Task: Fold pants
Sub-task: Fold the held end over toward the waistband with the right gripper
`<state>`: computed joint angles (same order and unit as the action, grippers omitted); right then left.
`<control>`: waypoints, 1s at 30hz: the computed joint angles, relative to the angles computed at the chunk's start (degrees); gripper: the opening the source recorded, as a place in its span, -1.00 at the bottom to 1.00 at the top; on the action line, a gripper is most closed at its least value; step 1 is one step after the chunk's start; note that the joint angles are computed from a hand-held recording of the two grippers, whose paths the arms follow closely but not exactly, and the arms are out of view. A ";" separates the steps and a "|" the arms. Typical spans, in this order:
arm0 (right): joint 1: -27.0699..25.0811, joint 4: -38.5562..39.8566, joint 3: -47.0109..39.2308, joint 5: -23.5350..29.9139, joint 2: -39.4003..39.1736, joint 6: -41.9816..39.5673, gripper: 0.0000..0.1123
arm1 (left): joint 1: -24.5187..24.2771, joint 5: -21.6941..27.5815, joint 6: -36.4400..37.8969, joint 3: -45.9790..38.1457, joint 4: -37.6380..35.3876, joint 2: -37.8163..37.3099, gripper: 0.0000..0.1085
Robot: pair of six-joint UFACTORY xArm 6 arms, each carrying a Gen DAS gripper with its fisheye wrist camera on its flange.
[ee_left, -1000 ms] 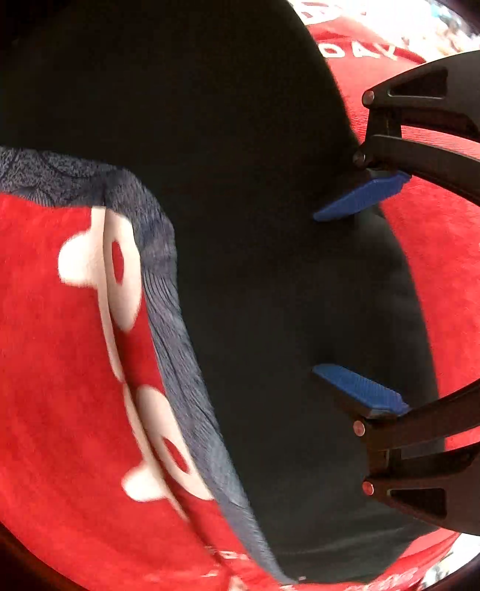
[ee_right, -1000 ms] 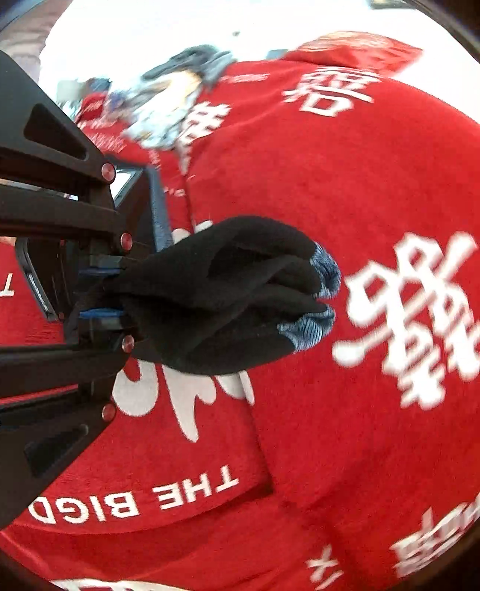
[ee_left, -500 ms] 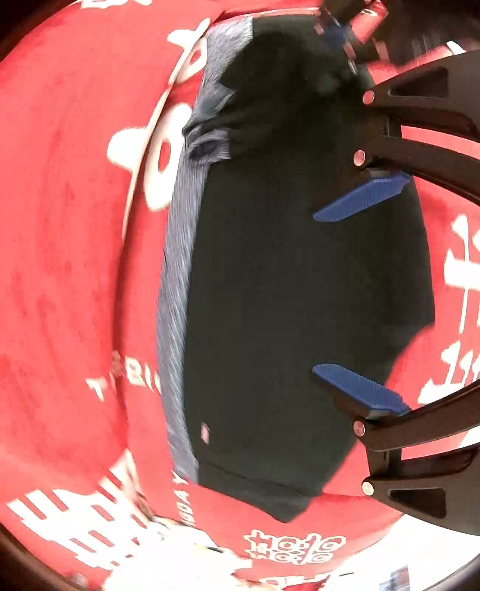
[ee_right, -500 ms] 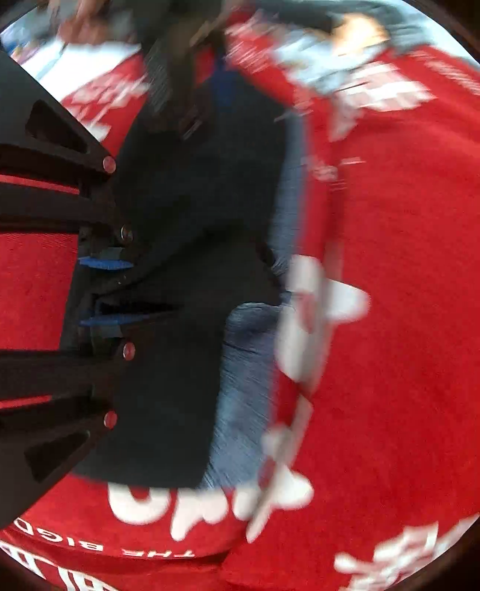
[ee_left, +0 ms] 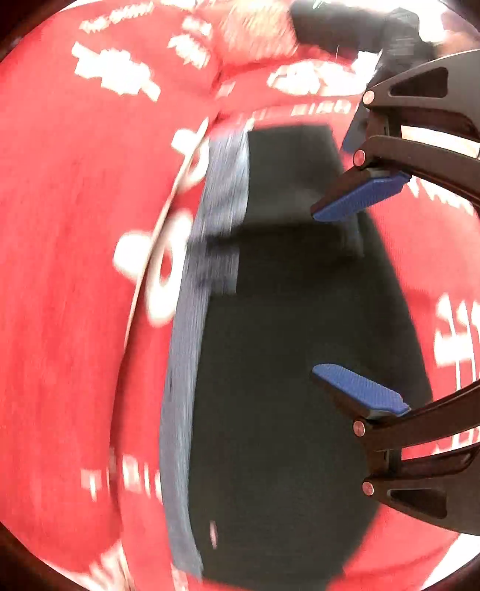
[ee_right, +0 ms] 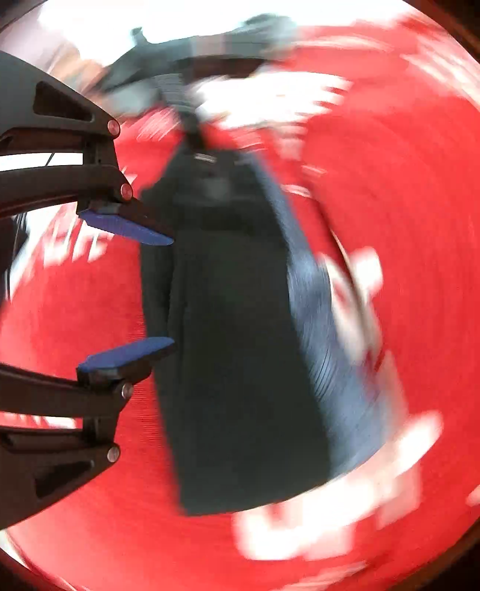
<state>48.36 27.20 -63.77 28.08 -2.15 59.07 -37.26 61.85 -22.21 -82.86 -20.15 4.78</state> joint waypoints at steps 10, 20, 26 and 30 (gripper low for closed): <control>3.58 22.95 11.87 -20.38 -2.03 -0.72 -0.57 | -2.97 4.06 4.10 -13.59 -6.22 14.30 -0.38; 2.80 16.88 3.02 -11.74 3.99 -2.46 -0.92 | -6.13 3.95 -2.54 -7.59 9.93 6.38 -0.53; 1.64 14.66 -1.85 -6.95 8.21 -3.96 -0.87 | -5.64 2.69 -10.40 -4.08 13.77 4.83 0.13; -0.11 20.02 -6.95 2.35 7.46 -15.49 -0.69 | -5.52 4.42 -10.65 -7.11 15.20 4.82 0.13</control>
